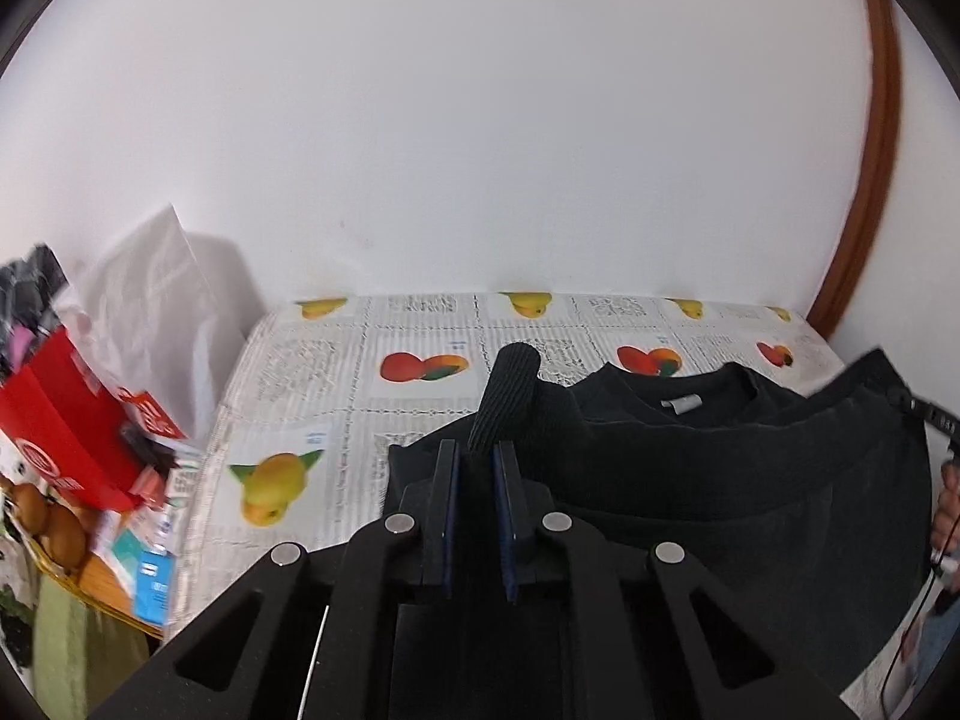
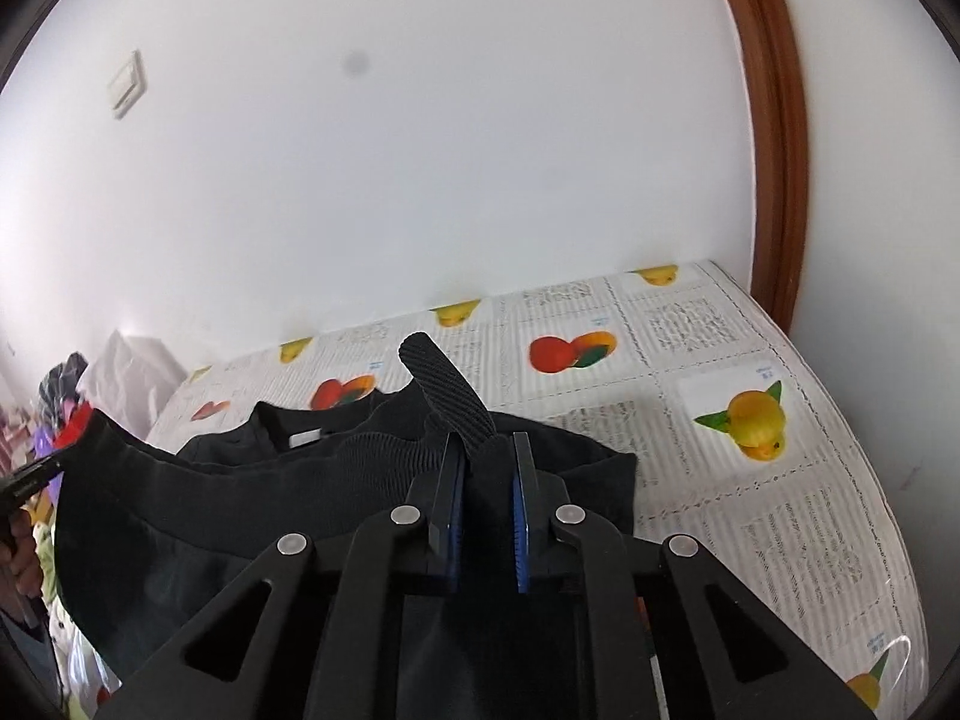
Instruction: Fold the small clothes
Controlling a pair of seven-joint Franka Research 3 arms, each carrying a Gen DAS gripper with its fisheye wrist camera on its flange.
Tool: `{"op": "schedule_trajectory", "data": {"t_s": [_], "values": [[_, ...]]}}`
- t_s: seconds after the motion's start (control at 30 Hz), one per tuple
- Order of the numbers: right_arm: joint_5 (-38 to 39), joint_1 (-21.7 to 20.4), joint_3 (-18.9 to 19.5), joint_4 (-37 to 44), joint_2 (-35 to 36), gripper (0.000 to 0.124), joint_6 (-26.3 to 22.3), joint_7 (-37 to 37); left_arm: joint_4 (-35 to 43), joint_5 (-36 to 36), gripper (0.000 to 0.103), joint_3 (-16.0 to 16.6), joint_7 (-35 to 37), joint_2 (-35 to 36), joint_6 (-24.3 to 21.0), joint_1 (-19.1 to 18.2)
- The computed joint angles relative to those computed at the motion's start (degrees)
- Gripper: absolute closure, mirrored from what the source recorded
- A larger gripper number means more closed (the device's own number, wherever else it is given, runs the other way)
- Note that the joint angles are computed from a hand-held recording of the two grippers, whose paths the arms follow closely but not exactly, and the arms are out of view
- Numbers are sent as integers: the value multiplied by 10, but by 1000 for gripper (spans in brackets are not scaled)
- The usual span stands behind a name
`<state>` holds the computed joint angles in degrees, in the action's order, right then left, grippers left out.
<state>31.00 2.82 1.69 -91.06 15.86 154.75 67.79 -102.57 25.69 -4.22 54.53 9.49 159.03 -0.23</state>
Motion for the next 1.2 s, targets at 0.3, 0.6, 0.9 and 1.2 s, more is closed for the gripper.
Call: {"op": "schedule_trajectory", "data": {"t_s": [0.3, 0.6, 0.9, 1.2], "values": [[-106, 16, -33, 88, 96, 111, -65, 119, 88, -59, 92, -2, 42, 112, -47, 4], [-167, 18, -37, 145, 143, 109, -118, 176, 98, -60, 88, 6, 42, 135, -55, -1], [-209, 31, -48, 42, 69, 88, -52, 165, 94, -45, 76, 4, 57, 121, -81, -6], [-208, 14, -50, -134, -48, 87, -15, 154, -12, -26, 63, 2, 29, 46, -52, -11]]}}
